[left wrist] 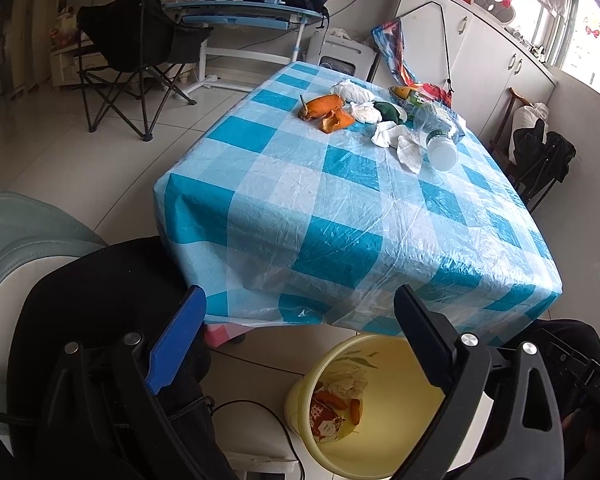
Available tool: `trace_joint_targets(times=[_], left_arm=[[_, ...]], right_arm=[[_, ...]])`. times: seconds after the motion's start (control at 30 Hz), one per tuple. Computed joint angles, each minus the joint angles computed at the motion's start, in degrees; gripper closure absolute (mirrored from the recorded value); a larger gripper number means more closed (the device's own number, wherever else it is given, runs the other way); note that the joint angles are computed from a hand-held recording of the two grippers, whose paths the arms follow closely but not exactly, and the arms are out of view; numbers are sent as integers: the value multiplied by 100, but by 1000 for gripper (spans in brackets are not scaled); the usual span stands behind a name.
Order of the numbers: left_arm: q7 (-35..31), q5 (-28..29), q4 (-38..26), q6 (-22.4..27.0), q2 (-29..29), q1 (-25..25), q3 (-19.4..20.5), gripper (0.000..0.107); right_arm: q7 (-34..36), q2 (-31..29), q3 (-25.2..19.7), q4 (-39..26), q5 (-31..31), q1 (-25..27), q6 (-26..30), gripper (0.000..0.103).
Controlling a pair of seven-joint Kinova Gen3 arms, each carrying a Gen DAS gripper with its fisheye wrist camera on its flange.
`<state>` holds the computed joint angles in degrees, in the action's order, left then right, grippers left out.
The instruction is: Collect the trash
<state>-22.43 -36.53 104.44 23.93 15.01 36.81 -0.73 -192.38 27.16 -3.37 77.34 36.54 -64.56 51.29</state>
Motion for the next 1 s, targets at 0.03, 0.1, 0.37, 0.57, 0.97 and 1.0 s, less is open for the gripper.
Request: trace_joint_targets(times=[0.03, 0.1, 0.37, 0.57, 0.97, 1.0], left_arm=[[-9, 4, 0, -5, 2, -8, 5, 16], [-20, 11, -3, 1, 3, -11, 9, 16], [-24, 16, -6, 5, 3, -12, 9, 16], [-78, 71, -8, 3, 14, -42, 23, 16], [-110, 95, -19, 6, 16, -33, 9, 15], [-111, 96, -19, 6, 16, -33, 8, 15]], right_arm=[[7, 1, -2, -1, 2, 1, -1, 26], [13, -1, -6, 2, 0, 1, -2, 26], [61, 6, -19, -11, -25, 15, -11, 26], [122, 11, -22, -17, -64, 28, -28, 26], [149, 30, -5, -46, -88, 13, -17, 26], [155, 31, -6, -48, -91, 13, -17, 26]])
